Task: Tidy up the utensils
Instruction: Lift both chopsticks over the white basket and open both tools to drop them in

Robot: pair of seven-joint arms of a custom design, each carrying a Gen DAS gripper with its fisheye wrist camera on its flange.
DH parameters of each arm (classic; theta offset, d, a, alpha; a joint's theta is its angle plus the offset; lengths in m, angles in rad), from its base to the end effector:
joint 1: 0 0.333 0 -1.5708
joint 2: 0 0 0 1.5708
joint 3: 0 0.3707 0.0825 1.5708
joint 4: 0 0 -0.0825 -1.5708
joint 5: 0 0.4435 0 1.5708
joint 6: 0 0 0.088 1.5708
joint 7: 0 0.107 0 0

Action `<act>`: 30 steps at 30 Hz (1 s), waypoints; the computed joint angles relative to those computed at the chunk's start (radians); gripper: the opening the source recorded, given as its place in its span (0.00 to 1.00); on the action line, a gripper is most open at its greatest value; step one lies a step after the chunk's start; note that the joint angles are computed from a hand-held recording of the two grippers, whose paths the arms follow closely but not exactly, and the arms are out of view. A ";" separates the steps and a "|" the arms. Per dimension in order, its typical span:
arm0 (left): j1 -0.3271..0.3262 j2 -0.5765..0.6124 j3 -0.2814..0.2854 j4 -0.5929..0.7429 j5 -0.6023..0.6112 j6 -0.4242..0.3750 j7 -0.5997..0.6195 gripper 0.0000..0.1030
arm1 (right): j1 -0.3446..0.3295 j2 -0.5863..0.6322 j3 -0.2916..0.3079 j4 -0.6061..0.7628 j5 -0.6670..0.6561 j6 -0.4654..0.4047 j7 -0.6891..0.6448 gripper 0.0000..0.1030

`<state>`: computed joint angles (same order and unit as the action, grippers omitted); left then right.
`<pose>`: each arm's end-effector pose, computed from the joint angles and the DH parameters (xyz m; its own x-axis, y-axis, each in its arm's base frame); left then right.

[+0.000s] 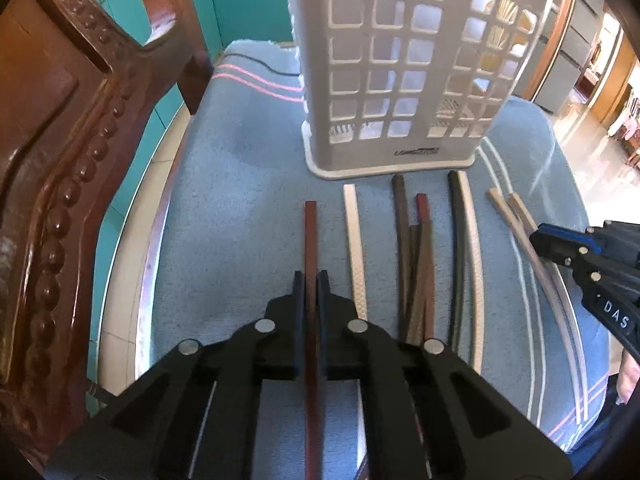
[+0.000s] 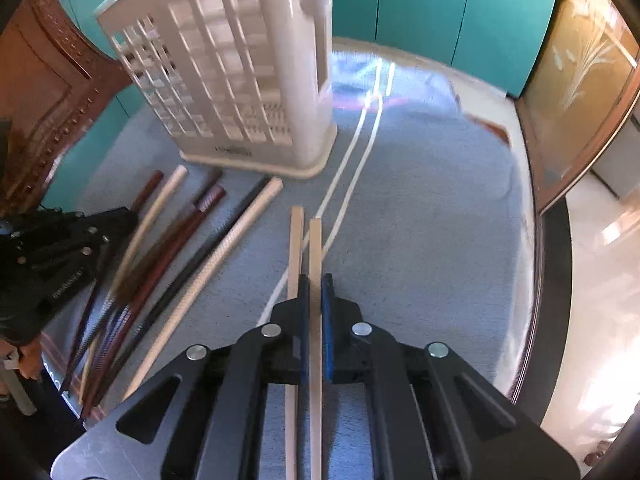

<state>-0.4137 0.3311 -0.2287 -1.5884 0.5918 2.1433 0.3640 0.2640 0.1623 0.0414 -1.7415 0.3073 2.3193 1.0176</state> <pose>0.6308 -0.4149 0.5085 0.3158 -0.9488 -0.0109 -0.8280 -0.2700 -0.4915 0.6773 0.2174 0.5571 0.6489 -0.7591 -0.0531 -0.6868 -0.5542 -0.4703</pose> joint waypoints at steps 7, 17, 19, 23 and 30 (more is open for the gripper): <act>-0.036 -0.134 0.004 -0.085 0.196 0.126 -0.163 0.07 | -0.057 -0.159 -0.006 -0.047 0.269 0.017 -0.210 0.06; -0.056 -0.276 -0.039 -0.053 0.686 0.107 -0.492 0.07 | -0.073 -0.225 -0.051 0.074 0.643 0.013 -0.350 0.06; -0.048 -0.272 -0.041 -0.019 0.802 0.074 -0.568 0.07 | -0.066 -0.194 -0.039 0.130 0.696 0.049 -0.345 0.06; -0.056 -0.230 -0.035 0.037 1.005 -0.059 -0.739 0.07 | -0.067 -0.126 -0.017 0.228 0.829 0.119 -0.346 0.06; -0.081 -0.097 0.020 0.147 0.985 -0.138 -0.734 0.07 | -0.038 -0.011 0.038 0.282 0.745 0.336 -0.269 0.06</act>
<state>-0.4947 0.2338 -0.2084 -1.4415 1.5767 2.0057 -0.3698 0.2264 0.1516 0.0794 -1.4595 1.0526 2.6556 0.7481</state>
